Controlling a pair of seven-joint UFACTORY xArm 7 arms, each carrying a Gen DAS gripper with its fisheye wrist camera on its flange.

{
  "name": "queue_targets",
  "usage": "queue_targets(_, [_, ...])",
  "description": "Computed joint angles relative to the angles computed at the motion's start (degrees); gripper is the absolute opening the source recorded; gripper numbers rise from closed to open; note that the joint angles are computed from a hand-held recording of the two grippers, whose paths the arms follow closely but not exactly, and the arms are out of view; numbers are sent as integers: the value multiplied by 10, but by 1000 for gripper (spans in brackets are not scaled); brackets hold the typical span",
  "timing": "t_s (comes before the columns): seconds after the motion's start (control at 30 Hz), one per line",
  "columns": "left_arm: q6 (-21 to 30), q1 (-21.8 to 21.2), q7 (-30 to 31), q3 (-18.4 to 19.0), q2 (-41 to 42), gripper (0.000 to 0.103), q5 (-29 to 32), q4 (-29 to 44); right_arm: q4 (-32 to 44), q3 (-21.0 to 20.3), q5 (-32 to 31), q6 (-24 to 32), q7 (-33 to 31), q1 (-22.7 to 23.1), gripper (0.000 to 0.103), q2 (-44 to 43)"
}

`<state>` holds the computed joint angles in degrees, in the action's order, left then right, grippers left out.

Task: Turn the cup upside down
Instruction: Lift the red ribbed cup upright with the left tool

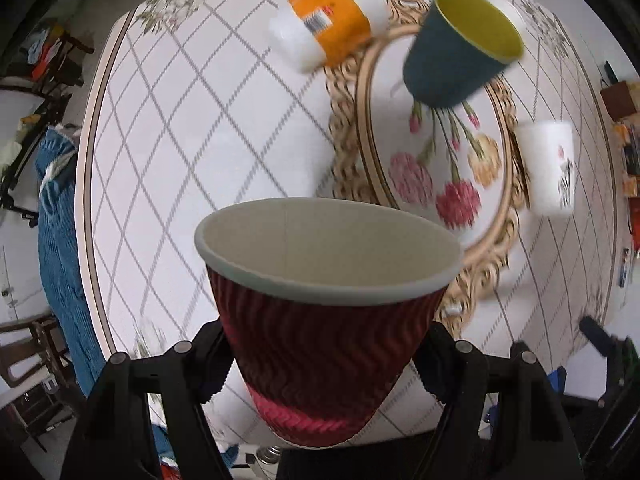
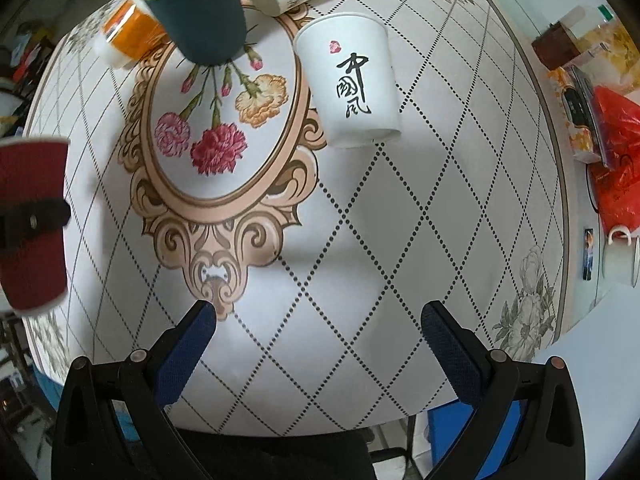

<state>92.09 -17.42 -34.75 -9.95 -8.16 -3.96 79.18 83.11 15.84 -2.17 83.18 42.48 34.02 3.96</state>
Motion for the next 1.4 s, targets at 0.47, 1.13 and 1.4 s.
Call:
queue_targets(0.47, [4, -21, -134, -31, -133, 74, -77, -142, -112, 7, 53, -34, -93, -17, 103, -91])
queue_targets(1.13, [-82, -29, -121, -7, -106, 75, -118, -239, -173, 5, 55, -32, -103, -40, 103, -122])
queue_targets(1.4, [-75, -16, -107, 1, -117, 75, -129, -243, -148, 4, 51, -24, -98, -44, 103, -104])
